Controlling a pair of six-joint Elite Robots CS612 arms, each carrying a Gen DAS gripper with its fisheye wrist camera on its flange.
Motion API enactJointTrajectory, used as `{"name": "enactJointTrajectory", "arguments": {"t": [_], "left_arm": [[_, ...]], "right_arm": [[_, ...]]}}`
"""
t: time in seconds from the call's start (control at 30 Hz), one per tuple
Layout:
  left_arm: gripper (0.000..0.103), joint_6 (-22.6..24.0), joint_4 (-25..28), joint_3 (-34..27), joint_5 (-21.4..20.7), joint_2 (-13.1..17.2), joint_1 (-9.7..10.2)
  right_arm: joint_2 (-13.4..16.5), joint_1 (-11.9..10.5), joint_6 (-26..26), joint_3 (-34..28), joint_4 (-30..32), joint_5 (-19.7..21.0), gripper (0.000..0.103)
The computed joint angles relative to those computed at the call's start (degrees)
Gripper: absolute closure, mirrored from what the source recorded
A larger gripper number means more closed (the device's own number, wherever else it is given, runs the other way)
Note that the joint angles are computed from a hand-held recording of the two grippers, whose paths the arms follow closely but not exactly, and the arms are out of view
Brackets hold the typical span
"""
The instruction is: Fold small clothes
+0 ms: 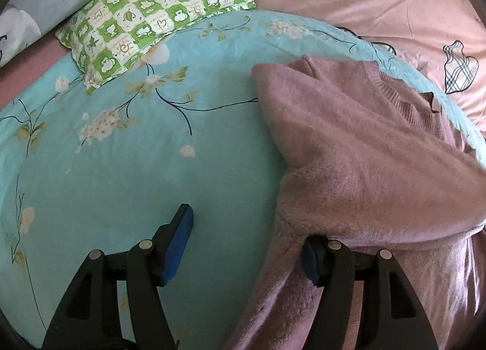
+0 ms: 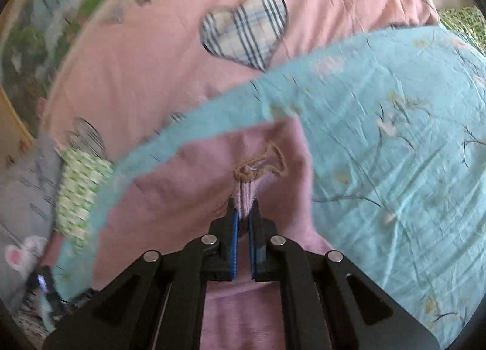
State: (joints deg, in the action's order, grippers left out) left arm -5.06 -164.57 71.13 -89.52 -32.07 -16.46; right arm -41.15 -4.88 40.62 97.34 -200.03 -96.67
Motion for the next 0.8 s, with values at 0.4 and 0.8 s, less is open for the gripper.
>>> {"name": "enactJointTrajectory", "arguments": {"t": [0.4,0.8], "left_arm": [[0.035,-1.33,0.91,-0.14,-0.85,-0.08,0.25],[0.035,-3.9,3.4,1.29,-7.22,-1.5,2.14]], "right_arm": [[0.72,-0.7,-3.52,-1.62,11.01,-0.65,0.094],[-2.38,-0.6,0.15,4.52,5.93,-0.68,0.05]]}}
